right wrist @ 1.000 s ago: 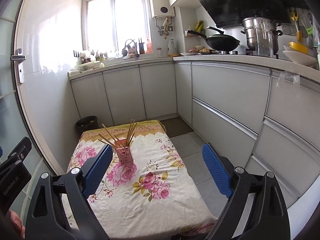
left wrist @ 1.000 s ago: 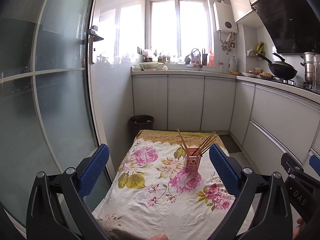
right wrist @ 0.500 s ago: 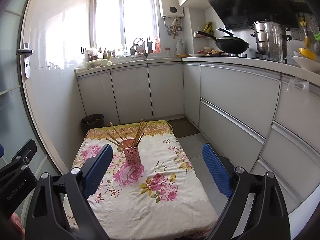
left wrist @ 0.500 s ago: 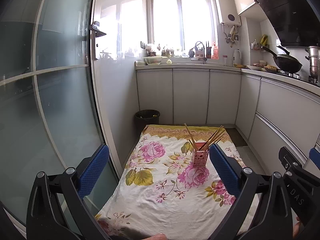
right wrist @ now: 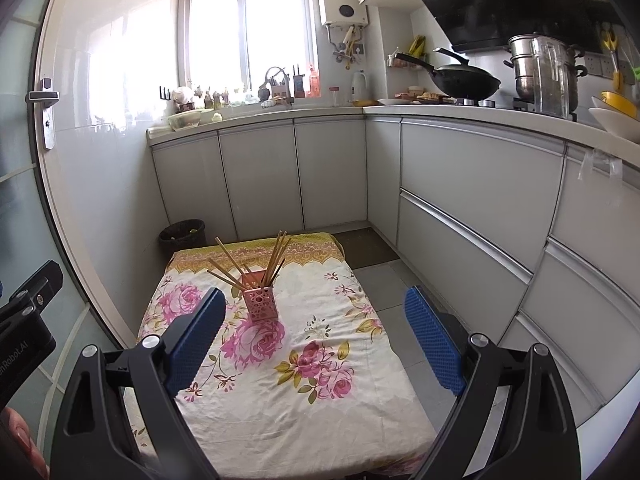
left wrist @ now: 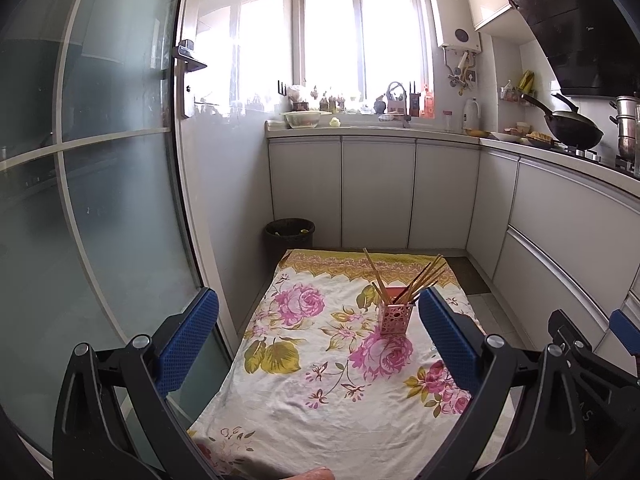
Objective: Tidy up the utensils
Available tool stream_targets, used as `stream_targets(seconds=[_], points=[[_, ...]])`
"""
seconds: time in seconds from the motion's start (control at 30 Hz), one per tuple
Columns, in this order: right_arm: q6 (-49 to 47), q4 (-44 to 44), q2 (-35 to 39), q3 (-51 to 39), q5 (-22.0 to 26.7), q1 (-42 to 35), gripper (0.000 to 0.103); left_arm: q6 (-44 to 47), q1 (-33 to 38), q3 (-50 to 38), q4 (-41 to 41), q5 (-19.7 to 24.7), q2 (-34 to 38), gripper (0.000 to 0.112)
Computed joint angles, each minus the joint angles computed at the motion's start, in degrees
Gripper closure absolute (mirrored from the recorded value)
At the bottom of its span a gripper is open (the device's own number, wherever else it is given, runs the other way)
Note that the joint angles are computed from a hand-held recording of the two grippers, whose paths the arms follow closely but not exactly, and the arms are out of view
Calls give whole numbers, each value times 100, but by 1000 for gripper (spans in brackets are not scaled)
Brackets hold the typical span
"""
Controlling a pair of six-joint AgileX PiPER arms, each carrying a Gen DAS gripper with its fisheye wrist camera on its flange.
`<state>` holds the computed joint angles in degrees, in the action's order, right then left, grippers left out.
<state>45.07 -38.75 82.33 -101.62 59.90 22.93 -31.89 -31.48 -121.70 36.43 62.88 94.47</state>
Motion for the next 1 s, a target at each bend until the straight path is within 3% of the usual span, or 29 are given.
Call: stream_targets(seconds=[1.0], points=[[-116, 229, 45, 22, -68, -68, 14, 47, 44, -52, -86, 57, 58, 16]])
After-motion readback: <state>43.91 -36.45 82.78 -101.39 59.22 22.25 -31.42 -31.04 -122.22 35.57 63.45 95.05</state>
